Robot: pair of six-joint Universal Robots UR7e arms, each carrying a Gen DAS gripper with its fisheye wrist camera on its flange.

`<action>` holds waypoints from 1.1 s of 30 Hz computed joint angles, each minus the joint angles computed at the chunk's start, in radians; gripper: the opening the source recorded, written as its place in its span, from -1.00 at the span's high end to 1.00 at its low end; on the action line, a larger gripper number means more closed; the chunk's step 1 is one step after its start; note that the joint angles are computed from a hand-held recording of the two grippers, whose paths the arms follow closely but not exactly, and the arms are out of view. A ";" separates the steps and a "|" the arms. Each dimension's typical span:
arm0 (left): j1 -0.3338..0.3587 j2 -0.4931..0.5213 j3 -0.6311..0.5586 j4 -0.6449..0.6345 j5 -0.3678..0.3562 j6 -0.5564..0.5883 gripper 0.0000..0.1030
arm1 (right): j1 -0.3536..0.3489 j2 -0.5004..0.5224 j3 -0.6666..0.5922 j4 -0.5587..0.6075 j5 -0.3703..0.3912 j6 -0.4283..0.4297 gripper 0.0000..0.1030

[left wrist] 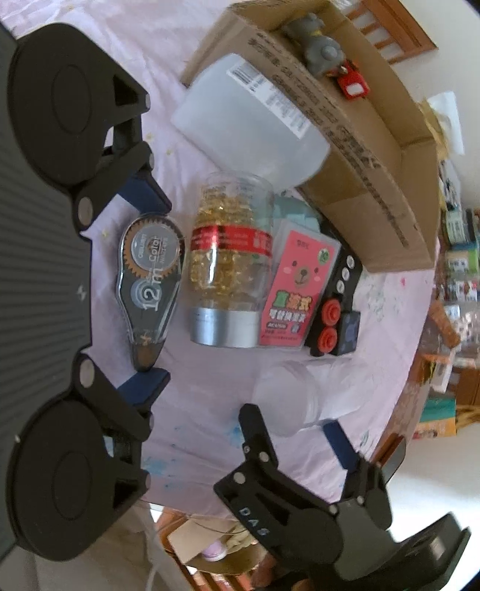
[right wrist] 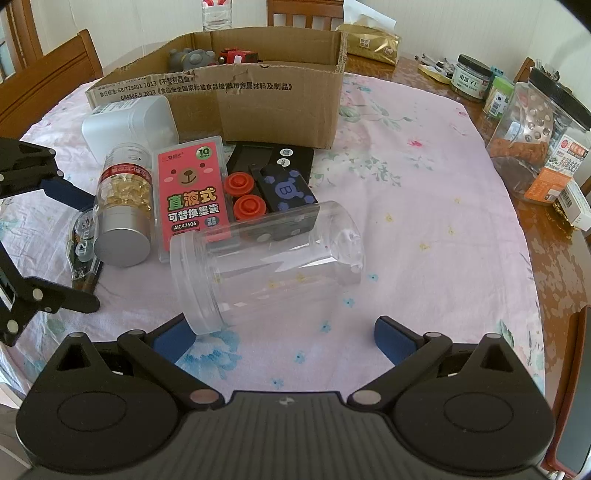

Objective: Organize rigid objects
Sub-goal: 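Grasp the correction tape with the left tool while the right tool grasps the clear jar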

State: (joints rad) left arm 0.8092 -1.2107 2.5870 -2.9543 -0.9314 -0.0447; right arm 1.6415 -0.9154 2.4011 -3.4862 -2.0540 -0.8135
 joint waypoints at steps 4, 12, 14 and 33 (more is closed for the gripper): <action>-0.024 -0.019 0.021 0.031 0.042 -0.109 -0.73 | 0.000 -0.004 -0.003 0.012 0.001 -0.004 -1.00; -0.111 -0.176 0.099 0.304 0.186 -0.630 -0.73 | -0.014 -0.005 0.013 -0.025 0.030 -0.036 -1.00; -0.128 -0.188 0.121 0.309 0.199 -0.670 -0.74 | -0.016 -0.008 0.011 -0.016 0.034 -0.044 -1.00; -0.135 -0.143 0.152 0.207 0.232 -0.666 -0.98 | -0.003 -0.056 -0.055 0.175 0.046 -0.135 -1.00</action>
State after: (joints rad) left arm 0.6742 -1.3540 2.7389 -2.7470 -0.6995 -0.7104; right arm 1.6385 -0.9709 2.3457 -3.3110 -2.0080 -0.9489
